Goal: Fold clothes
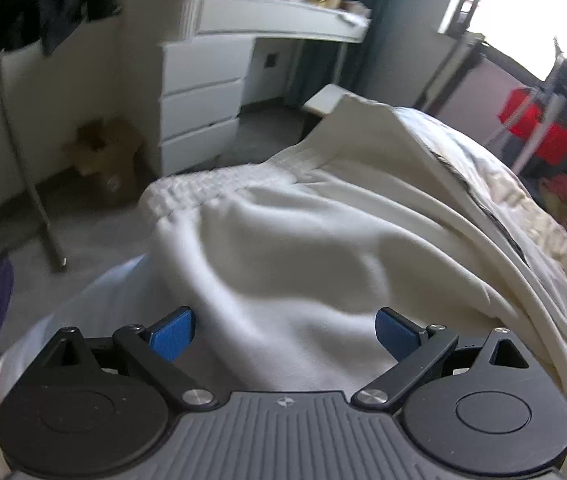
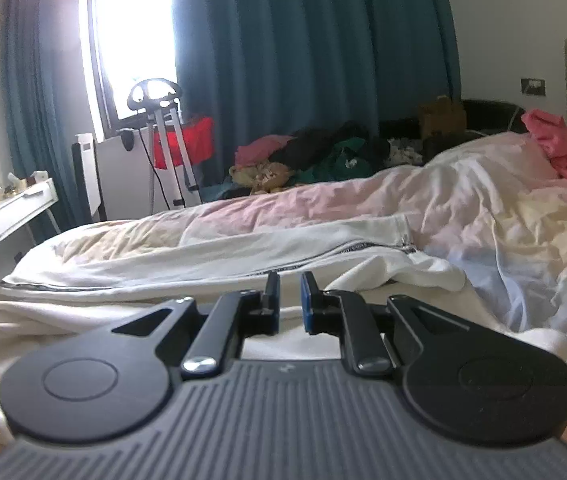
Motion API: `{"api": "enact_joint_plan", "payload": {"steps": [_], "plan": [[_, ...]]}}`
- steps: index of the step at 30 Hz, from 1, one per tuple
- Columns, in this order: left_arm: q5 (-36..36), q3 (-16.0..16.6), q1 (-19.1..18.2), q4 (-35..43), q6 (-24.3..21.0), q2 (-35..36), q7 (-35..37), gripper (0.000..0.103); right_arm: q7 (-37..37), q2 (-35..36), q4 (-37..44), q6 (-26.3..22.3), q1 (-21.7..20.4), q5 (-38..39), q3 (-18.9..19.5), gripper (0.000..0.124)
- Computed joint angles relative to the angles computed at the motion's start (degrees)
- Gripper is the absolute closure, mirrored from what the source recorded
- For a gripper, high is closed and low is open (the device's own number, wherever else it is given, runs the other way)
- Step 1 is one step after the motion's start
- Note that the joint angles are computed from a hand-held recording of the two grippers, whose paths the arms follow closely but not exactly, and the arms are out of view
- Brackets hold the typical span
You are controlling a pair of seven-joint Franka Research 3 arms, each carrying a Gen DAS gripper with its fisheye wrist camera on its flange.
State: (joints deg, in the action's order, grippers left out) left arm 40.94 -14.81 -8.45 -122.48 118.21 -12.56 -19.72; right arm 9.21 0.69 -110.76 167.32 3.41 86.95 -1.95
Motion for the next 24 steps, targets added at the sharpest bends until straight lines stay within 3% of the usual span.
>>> {"api": "enact_joint_plan", "payload": {"steps": [5,10,12,14,17,21,24], "plan": [[-3.93,0.90,0.33,-4.06,3.79,-2.88,-4.54,0.005,10.69,0.73,-0.03,-0.15,-0.58,-8.14,-0.38,0.111],[-9.39,1.82,1.68,-10.47,12.66,-6.69,-11.05,0.004,20.29,1.75,0.41,-2.24,-1.80,-14.49,-0.65,0.111],[-9.28,1.32,2.58,-11.09,13.81,-7.12,-11.87,0.003,23.31,2.15,0.74,-3.59,-2.36,-16.26,-0.71,0.109],[-6.99,0.74,3.57,-11.62,15.74,-7.42,-11.98,0.003,26.08,2.46,0.98,-5.25,-2.90,-17.95,-0.76,0.109],[-0.27,-0.80,5.73,-13.95,22.06,-9.24,-15.84,0.007,28.97,2.75,1.14,-6.23,-3.44,-19.72,-0.68,0.109],[14.11,-5.11,11.37,-17.31,31.90,-13.10,-29.76,0.008,32.05,3.05,1.29,-6.77,-3.93,-21.34,-0.58,0.109],[14.44,-4.82,10.88,-17.34,31.96,-13.07,-30.16,0.008,34.64,3.34,1.49,-7.47,-4.32,-22.62,-0.65,0.109]]}}
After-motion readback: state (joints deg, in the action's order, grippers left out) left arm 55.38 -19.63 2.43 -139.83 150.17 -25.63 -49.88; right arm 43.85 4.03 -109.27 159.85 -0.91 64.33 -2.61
